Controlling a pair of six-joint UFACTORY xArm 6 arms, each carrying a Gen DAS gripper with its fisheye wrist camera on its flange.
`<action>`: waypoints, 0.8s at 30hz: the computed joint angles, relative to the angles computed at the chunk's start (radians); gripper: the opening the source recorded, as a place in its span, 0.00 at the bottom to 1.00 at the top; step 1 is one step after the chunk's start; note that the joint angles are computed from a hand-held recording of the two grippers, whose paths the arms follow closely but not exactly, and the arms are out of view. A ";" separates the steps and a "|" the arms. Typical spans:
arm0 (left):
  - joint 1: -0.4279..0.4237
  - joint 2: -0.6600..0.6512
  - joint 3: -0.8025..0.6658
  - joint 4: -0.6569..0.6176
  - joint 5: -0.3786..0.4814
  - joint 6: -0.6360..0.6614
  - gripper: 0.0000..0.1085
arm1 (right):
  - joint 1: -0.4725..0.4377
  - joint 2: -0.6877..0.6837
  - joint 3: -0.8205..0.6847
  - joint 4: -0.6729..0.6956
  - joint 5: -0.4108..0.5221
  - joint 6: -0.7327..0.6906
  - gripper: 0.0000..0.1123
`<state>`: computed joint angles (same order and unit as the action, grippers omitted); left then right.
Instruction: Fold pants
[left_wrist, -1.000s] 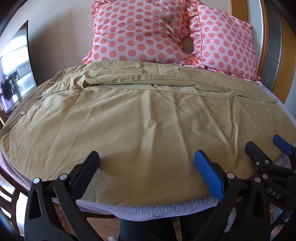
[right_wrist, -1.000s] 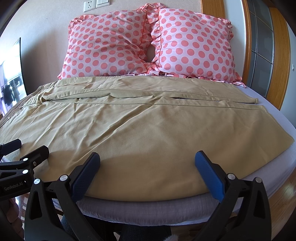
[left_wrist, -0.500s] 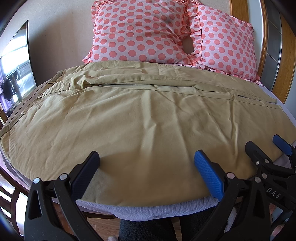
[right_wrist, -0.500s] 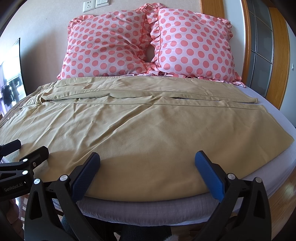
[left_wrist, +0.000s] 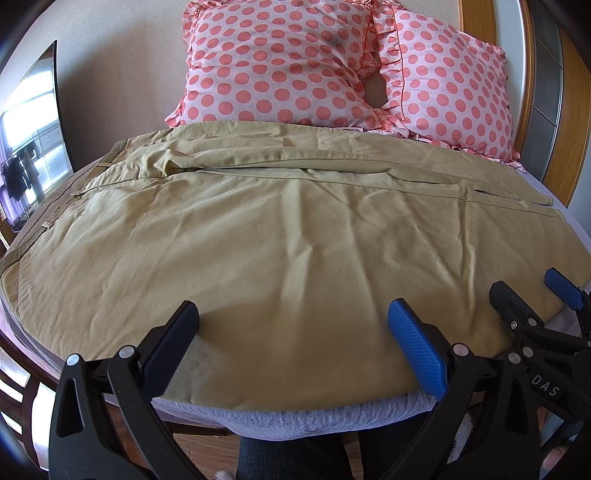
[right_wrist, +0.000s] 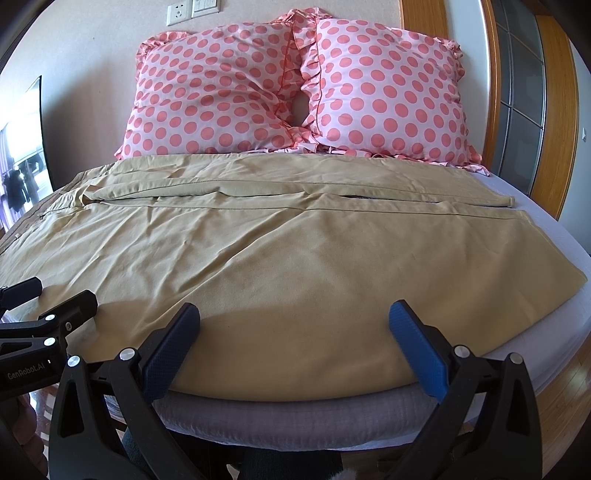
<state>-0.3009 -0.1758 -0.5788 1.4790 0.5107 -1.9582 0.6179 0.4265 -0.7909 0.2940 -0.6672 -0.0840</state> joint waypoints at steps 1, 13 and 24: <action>0.000 0.000 0.000 0.000 0.000 0.000 0.93 | 0.000 0.000 0.000 0.000 0.000 0.000 0.90; 0.000 0.000 0.000 0.001 0.000 -0.001 0.93 | 0.001 0.015 -0.011 -0.008 -0.019 0.008 0.90; 0.039 -0.006 -0.001 -0.042 -0.061 0.075 0.93 | -0.134 -0.061 -0.024 -0.237 0.091 0.170 0.90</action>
<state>-0.2623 -0.1819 -0.5803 1.4374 0.4501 -1.8835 0.4834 0.3656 -0.8149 0.0565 -0.5766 0.0864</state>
